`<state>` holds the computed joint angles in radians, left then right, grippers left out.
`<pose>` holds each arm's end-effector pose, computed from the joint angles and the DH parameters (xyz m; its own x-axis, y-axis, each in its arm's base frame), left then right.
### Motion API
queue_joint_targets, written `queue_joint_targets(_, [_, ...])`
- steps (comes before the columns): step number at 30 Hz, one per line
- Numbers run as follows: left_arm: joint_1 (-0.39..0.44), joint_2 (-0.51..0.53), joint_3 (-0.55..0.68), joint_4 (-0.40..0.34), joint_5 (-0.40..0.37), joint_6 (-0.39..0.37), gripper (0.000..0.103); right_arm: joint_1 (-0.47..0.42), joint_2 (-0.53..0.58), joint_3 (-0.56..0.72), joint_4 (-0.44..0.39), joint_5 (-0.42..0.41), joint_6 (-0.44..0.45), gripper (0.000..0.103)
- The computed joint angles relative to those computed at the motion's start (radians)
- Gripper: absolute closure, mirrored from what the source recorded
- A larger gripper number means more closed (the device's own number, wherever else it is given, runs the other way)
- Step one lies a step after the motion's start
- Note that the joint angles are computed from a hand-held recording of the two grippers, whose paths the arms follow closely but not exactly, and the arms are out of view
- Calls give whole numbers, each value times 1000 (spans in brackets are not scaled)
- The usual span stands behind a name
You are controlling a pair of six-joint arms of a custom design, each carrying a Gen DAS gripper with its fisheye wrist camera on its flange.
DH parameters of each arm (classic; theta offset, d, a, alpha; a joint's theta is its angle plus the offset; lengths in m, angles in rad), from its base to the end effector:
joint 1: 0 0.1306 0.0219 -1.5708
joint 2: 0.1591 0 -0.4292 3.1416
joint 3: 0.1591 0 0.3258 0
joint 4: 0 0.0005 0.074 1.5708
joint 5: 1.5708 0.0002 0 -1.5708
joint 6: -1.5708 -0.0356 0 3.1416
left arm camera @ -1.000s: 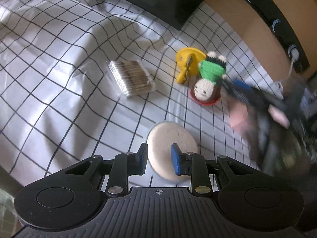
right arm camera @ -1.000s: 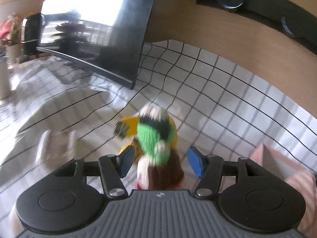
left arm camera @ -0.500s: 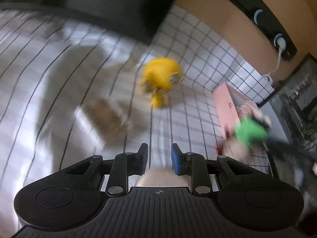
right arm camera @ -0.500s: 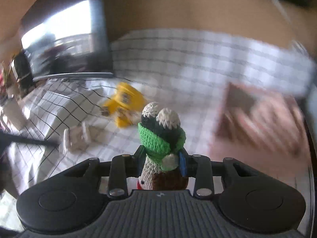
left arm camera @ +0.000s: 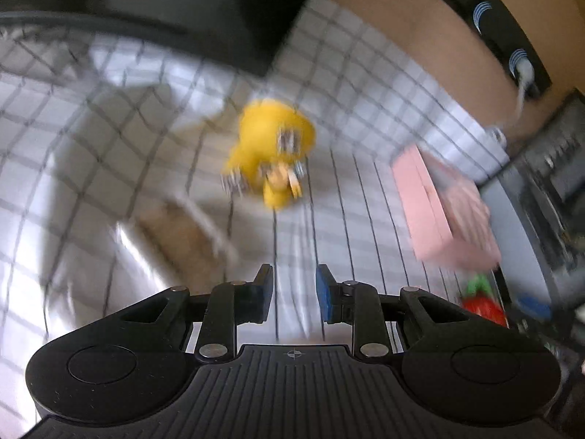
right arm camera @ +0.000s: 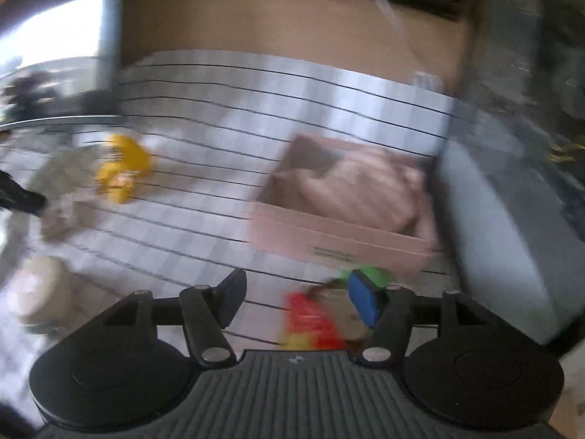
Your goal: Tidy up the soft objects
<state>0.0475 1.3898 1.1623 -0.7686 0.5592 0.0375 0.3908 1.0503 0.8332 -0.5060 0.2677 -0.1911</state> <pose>0.3869 -0.0010 0.3987 -0.8471 -0.0721 -0.5265 0.2162 0.8583 -0.4654 0.2529 0.0934 0.3901 -0.6356 -0.0638 -0.7694 -0.0644 0.9975 -0.0294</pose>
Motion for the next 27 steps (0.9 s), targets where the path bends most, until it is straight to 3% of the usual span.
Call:
queue_joint_targets(4, [52, -54, -68, -80, 74, -62, 75, 68, 45, 20, 14, -94, 33, 38])
queue_joint_targets(10, [151, -104, -161, -133, 101, -25, 75, 178, 105, 22, 33, -136, 51, 38])
queue_joint_targets(14, [135, -111, -123, -85, 21, -14, 75, 211, 121, 37, 50, -111, 90, 38])
queue_joint_targets(18, [41, -77, -19, 64, -73, -45, 75, 237, 123, 44, 63, -77, 100, 38])
queue_joint_targets(20, [-9, -39, 48, 119, -113, -110, 75, 245, 114, 36, 71, -57, 113, 38])
queue_joint_targets(21, [-34, -8, 99, 112, -120, -162, 75, 254, 105, 28, 73, -43, 118, 38])
queue_joint_targets(24, [-101, 122, 315, -55, -149, -369, 75, 271, 74, 3, 61, -8, 139, 38])
queue_joint_targets(26, [-148, 205, 455, -181, -238, -506, 72, 272, 57, -11, 49, 21, 137, 38])
queue_joint_targets(27, [-166, 234, 502, -210, -283, -549, 72, 267, 48, -19, 42, 33, 127, 38])
